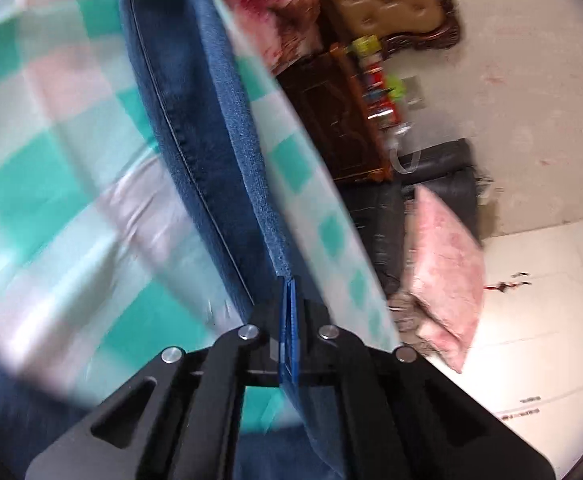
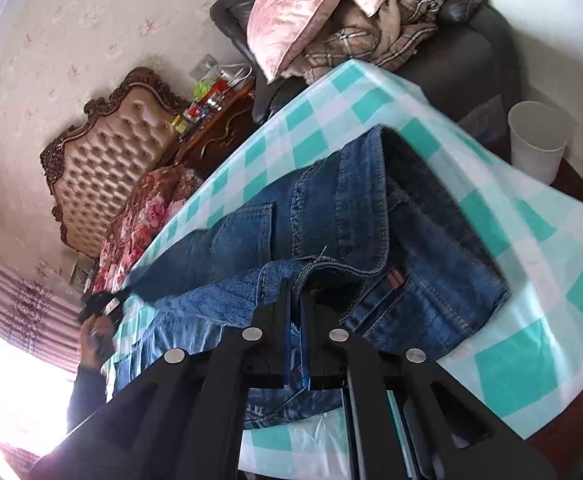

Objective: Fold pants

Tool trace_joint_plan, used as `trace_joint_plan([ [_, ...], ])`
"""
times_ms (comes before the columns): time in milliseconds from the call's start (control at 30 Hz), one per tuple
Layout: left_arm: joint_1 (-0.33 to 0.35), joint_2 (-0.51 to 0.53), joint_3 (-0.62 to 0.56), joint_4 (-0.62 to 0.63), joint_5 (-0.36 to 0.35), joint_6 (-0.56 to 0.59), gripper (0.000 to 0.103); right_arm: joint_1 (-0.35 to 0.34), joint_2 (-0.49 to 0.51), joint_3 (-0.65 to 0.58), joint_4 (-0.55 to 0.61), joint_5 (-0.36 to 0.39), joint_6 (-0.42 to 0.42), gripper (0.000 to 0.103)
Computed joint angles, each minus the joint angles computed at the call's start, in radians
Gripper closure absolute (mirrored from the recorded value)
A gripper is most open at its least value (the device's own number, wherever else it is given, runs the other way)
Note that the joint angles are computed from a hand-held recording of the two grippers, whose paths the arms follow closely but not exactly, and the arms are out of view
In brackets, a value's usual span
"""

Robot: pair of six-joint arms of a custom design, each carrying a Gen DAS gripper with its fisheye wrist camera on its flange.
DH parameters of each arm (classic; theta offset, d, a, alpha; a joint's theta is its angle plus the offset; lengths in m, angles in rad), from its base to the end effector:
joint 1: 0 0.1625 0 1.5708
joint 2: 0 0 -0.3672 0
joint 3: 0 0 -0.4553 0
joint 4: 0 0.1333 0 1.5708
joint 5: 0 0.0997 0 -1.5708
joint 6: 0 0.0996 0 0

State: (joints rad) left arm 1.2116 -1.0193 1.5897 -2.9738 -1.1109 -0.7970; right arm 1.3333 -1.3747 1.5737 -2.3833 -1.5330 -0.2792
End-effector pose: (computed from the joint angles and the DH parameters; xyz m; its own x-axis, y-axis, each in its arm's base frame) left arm -0.0830 -0.7259 0.2431 -0.8361 -0.4453 0.3203 -0.5173 0.4457 -0.7306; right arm -0.0213 -0.6705 0.4087 -0.9916 -0.0133 0.1290 -0.0842 0.8229 -0.5620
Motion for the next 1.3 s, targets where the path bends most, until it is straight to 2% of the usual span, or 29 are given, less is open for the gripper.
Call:
trace_joint_plan([
  [33,-0.026,-0.041,0.057,-0.022,0.031,0.001,0.102,-0.002,-0.001,-0.004,-0.005,-0.006,0.01,0.098],
  [67,-0.079,-0.106,0.154,-0.052,0.1,-0.003,0.102,-0.006,0.001,-0.013,-0.008,-0.019,0.028,0.098],
  [167,-0.215,-0.246,0.412,-0.149,0.234,-0.061,0.102,-0.024,0.027,-0.051,-0.019,-0.093,0.103,0.097],
  [200,-0.251,-0.274,0.486,-0.169,0.261,-0.106,0.102,-0.027,0.034,-0.058,-0.016,-0.113,0.109,0.094],
  [267,-0.279,-0.3,0.58,-0.163,0.275,-0.185,0.102,-0.041,0.053,-0.076,0.014,-0.168,0.154,0.082],
  [333,-0.271,-0.307,0.629,-0.139,0.259,-0.263,0.102,-0.062,0.05,-0.069,0.04,-0.145,0.198,0.079],
  [367,-0.262,-0.303,0.642,-0.141,0.249,-0.283,0.102,-0.068,0.04,-0.054,0.03,-0.146,0.221,0.072],
  [400,-0.258,-0.299,0.652,-0.161,0.247,-0.274,0.102,-0.073,0.026,-0.035,0.015,-0.146,0.238,0.06],
  [467,-0.253,-0.295,0.66,-0.199,0.232,-0.254,0.102,-0.093,-0.02,0.018,-0.018,-0.112,0.276,0.045],
  [567,-0.25,-0.3,0.662,-0.216,0.223,-0.225,0.102,-0.111,-0.058,0.063,-0.025,-0.05,0.288,0.044],
  [600,-0.245,-0.296,0.663,-0.24,0.212,-0.215,0.1,-0.119,-0.065,0.073,-0.014,-0.008,0.29,0.044],
  [667,-0.228,-0.285,0.661,-0.275,0.185,-0.22,0.078,-0.119,-0.057,0.071,-0.002,0.019,0.303,0.044],
  [733,-0.215,-0.272,0.659,-0.306,0.168,-0.225,0.072,-0.106,-0.034,0.057,0.0,0.017,0.313,0.044],
  [833,-0.195,-0.263,0.674,-0.37,0.135,-0.239,0.07,-0.087,-0.009,0.041,0.001,0.015,0.303,0.044],
  [1067,-0.15,-0.267,0.694,-0.455,0.09,-0.269,0.065,-0.051,0.041,0.011,-0.02,-0.065,0.282,0.042],
  [1100,-0.146,-0.263,0.69,-0.463,0.084,-0.262,0.065,-0.047,0.045,0.008,-0.024,-0.076,0.278,0.045],
  [1133,-0.139,-0.261,0.677,-0.454,0.076,-0.246,0.067,-0.041,0.048,0.006,-0.029,-0.093,0.271,0.053],
  [1167,-0.135,-0.262,0.668,-0.44,0.077,-0.24,0.075,-0.035,0.049,0.006,-0.037,-0.115,0.262,0.076],
  [1200,-0.131,-0.265,0.658,-0.42,0.081,-0.234,0.088,-0.029,0.057,-0.009,-0.021,-0.129,0.26,0.09],
  [1233,-0.132,-0.275,0.657,-0.395,0.092,-0.236,0.101,-0.03,0.061,-0.022,-0.005,-0.116,0.266,0.095],
  [1300,-0.17,-0.309,0.66,-0.347,0.15,-0.235,0.101,-0.018,0.047,-0.022,-0.013,-0.11,0.246,0.099],
])
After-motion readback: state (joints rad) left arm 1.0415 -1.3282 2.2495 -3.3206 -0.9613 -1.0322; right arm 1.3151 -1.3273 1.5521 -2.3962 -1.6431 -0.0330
